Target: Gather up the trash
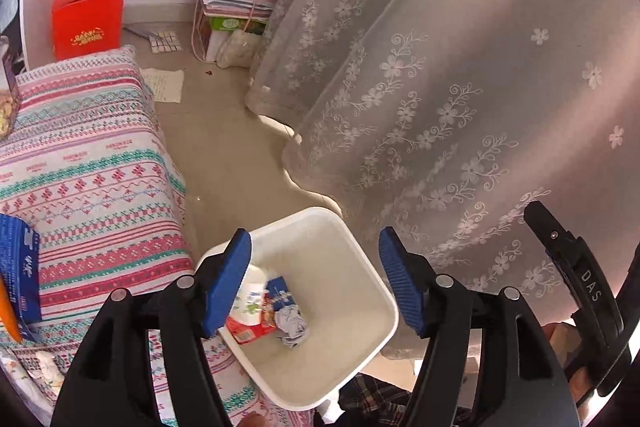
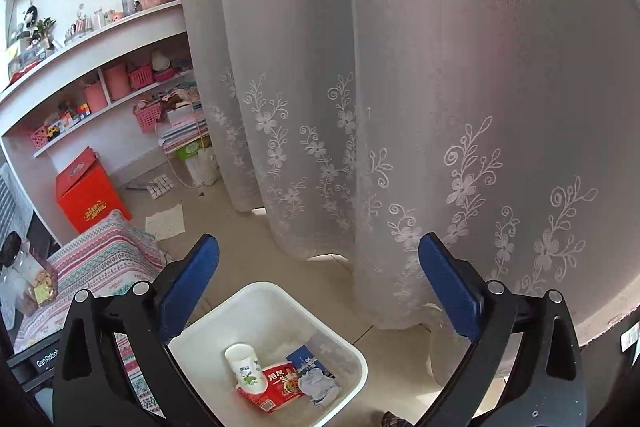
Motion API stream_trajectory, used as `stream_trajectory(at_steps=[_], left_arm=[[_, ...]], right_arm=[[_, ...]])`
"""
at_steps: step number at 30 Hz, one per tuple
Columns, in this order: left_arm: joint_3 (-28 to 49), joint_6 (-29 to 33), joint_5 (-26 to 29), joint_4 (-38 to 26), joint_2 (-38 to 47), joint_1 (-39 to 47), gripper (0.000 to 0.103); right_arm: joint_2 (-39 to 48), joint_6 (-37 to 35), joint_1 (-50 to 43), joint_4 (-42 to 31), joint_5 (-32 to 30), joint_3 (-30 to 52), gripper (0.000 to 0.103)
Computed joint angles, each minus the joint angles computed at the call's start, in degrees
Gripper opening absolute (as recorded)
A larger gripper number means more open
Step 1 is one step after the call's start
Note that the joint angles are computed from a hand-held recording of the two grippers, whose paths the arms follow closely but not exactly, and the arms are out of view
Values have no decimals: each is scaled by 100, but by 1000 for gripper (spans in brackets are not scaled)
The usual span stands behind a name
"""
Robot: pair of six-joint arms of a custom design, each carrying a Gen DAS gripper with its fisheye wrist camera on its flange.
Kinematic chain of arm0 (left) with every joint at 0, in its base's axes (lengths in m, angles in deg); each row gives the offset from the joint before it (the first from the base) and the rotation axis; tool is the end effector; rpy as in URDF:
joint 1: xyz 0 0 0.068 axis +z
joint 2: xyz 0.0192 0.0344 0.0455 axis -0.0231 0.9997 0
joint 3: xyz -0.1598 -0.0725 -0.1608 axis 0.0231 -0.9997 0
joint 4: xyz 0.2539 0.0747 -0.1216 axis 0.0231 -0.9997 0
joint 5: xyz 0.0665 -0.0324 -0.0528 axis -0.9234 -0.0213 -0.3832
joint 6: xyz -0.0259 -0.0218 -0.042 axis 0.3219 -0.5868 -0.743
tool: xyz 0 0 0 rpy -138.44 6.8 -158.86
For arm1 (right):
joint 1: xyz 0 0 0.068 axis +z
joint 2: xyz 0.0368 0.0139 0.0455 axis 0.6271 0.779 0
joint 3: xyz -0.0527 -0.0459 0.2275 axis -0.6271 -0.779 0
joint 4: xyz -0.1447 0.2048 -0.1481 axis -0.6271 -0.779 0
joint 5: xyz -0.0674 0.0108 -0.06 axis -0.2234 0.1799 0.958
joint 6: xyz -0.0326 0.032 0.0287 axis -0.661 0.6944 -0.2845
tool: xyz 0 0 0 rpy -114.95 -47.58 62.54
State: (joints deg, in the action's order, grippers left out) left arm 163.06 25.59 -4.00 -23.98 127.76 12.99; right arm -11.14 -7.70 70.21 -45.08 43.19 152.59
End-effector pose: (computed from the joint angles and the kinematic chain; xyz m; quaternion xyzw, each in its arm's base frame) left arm 0.3230 0.0627 0.3016 -0.0269 0.9218 -0.2281 0.3124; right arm 0.2755 0.1436 0.3366 0.1397 0.8748 -0.0412 0.4622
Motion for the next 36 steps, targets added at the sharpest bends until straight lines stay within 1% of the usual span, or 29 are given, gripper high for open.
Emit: stream_trajectory(at_steps=[5, 14, 20, 23, 27, 31, 33, 36], left_arm=[[-169, 296, -600, 97, -301, 214, 70], [-305, 789, -1083, 156, -543, 906, 76], [-269, 1101, -1305, 136, -352, 1596, 80], [-222, 1238, -1506, 189, -159, 1969, 81], [65, 1446, -1762, 150, 341, 2499, 82], [631, 1760, -2369, 155, 1149, 2901, 82], [1104, 1923, -2760, 114, 1718, 3053, 82], [2408, 2197, -3247, -444, 2940, 3187, 82]], right_arm=[[489, -146, 408, -87, 163, 365, 96], [1485, -300, 1102, -349, 354, 1253, 96], [2168, -313, 1480, -531, 273, 1980, 96], [2563, -369, 1680, -620, 157, 2361, 96], [3119, -405, 1981, -788, 20, 2981, 96], [3634, -410, 2240, -924, -229, 3600, 96], [3929, -381, 2304, -1060, -438, 3974, 96], [4294, -339, 2334, -1220, -743, 4430, 96]])
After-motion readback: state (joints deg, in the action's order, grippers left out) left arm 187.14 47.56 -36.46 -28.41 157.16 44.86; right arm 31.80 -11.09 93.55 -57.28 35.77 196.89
